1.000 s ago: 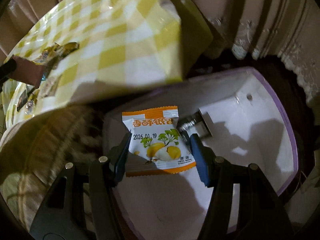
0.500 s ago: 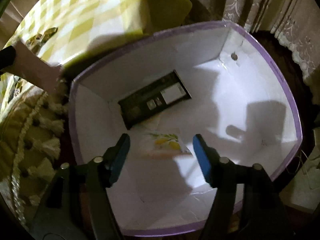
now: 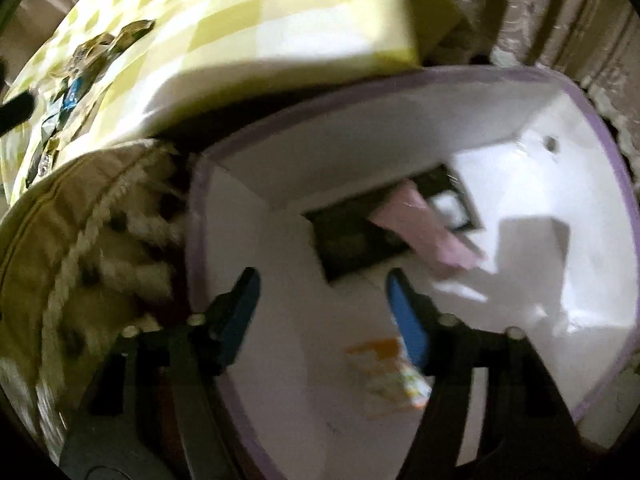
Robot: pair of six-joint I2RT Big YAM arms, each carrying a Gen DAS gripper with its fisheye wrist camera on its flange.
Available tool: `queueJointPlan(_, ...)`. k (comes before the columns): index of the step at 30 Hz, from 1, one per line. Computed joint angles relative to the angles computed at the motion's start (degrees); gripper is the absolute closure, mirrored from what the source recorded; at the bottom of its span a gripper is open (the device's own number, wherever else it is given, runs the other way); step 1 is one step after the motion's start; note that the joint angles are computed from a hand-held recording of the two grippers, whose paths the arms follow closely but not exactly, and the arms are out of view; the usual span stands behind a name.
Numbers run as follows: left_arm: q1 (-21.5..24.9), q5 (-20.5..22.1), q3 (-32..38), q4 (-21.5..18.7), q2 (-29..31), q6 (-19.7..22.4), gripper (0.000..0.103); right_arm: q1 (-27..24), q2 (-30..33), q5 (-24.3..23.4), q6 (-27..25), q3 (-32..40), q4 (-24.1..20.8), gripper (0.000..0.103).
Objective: Organize snacks
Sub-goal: 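Move both grippers back over the remaining snacks on the table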
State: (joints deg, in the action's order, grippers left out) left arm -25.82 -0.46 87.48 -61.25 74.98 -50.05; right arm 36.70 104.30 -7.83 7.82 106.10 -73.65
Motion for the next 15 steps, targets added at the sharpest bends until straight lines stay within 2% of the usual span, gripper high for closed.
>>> queueJointPlan(4, 1.24, -3.5, -5.33, -1.33, -6.02, -3.89, 0.057, 0.99, 4.72, -0.41, 1.86, 6.34, -0.18, 0.052)
queueJointPlan(7, 1.78, -6.28, -8.2, -2.66, -9.98, -5.91, 0.057, 1.94, 7.54, 0.6, 1.28, 11.06, -1.66, 0.065)
queueJointPlan(8, 2.06, -7.06, -9.16, -3.07, -11.35, -6.7, 0.057, 2.02, 7.99, 0.57, 1.3, 11.83, -2.0, 0.066)
queueJointPlan(15, 4.34, -8.72, -13.48, -5.19, -16.9, -10.03, 0.057, 1.74, 10.03, 0.08, 3.38, 15.34, -2.29, 0.067)
